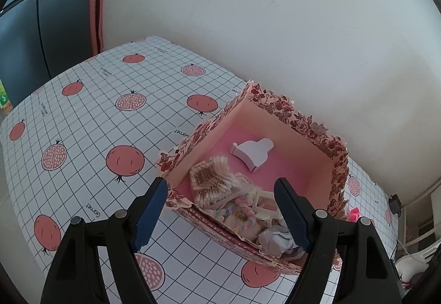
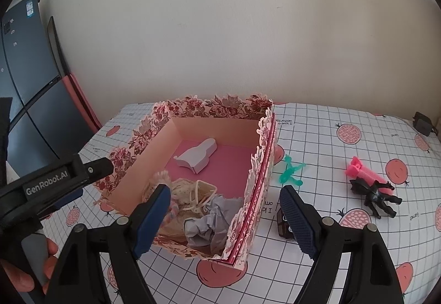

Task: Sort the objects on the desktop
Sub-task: 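Withdraw both tools from the box toward the black toy car and pink toy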

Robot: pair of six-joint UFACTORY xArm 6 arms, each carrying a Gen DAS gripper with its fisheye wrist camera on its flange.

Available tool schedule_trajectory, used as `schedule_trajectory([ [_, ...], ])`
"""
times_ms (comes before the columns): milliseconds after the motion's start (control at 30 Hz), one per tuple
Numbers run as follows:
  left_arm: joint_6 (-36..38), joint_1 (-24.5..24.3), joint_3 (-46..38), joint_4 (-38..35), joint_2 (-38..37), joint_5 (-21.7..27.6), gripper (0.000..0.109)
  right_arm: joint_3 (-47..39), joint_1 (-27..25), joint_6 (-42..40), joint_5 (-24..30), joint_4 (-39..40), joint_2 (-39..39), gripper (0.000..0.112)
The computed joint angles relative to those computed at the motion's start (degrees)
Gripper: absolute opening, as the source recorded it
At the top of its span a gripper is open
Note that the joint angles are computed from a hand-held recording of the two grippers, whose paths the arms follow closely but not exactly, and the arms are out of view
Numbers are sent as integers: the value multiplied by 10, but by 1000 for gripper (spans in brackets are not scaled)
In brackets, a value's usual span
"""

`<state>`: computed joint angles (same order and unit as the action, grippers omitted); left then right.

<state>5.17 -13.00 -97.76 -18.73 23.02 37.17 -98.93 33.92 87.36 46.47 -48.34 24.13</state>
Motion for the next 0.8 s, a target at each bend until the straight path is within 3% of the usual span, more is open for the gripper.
schedule_trajectory([
  [367,-1,-15,6,13,-17,2,80,46,-2,30,1,-23,-45,84],
  [800,8,-51,39,30,-52,-16,80,162,-9,82,16,-58,-153,84],
])
